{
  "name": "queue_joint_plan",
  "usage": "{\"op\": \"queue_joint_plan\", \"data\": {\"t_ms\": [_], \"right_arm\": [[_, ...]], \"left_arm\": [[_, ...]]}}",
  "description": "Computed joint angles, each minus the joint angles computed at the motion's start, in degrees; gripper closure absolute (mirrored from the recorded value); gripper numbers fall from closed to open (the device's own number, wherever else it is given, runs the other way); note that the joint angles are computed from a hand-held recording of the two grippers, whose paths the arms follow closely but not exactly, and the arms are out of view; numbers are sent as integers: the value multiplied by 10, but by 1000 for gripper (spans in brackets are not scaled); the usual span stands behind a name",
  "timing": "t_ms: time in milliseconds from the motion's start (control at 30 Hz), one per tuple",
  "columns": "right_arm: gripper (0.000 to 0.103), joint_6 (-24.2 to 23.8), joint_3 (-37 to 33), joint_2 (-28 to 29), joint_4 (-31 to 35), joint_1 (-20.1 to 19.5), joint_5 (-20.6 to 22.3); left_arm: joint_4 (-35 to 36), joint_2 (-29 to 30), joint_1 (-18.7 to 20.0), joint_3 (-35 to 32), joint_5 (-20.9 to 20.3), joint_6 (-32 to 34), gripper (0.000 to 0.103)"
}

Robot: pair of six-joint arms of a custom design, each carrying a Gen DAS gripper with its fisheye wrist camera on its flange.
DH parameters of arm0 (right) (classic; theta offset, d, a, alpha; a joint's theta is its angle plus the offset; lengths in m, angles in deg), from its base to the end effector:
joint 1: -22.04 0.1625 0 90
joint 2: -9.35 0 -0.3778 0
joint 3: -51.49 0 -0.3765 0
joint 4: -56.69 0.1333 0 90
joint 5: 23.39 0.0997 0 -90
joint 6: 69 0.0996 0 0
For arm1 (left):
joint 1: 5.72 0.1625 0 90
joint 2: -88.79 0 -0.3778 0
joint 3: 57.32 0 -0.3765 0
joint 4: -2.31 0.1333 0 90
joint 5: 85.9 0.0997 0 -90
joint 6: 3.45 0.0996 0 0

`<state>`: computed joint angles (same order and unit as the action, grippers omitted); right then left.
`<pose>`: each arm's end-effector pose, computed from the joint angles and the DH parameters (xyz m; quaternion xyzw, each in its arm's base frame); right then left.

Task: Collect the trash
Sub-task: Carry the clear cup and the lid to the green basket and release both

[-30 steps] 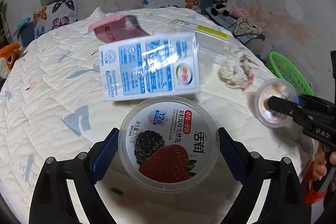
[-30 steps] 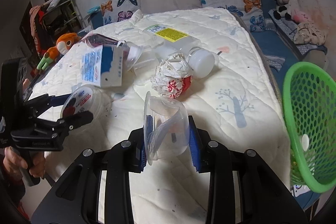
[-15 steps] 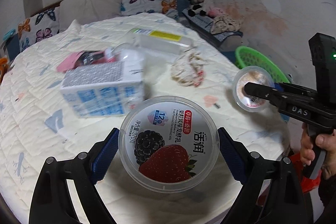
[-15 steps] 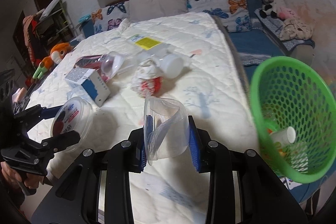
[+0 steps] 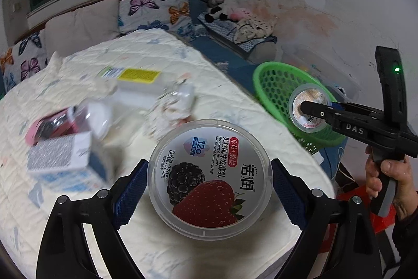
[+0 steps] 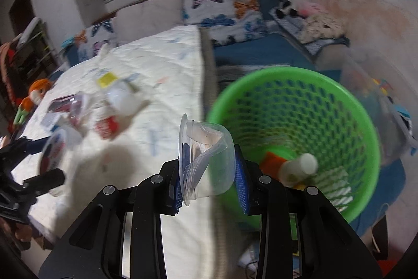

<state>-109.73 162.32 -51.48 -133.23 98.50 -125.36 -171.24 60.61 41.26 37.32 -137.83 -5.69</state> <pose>-0.0227 -0.5756 0.2175 0.1692 -0.8867 0.3304 0.2755 -0.2682 -0.5728 -0.0499 0.2803 0.8931 -0.2537 0.2436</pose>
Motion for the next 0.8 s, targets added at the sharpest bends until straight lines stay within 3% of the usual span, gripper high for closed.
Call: {"op": "queue_joint_plan", "data": {"t_ms": [333,433,800], "right_arm": [[69,24,-29,-10,22,-41,-17],[55,31,-33,-14,28,-49,-14],[48,23,-5,-55,11,-66,3]], "left_arm": [[43,57,-12,-89,-10,25,15],[56,72,-13,-114,-15,27,15],[106,135,-20,-213,-44,31,15]]}}
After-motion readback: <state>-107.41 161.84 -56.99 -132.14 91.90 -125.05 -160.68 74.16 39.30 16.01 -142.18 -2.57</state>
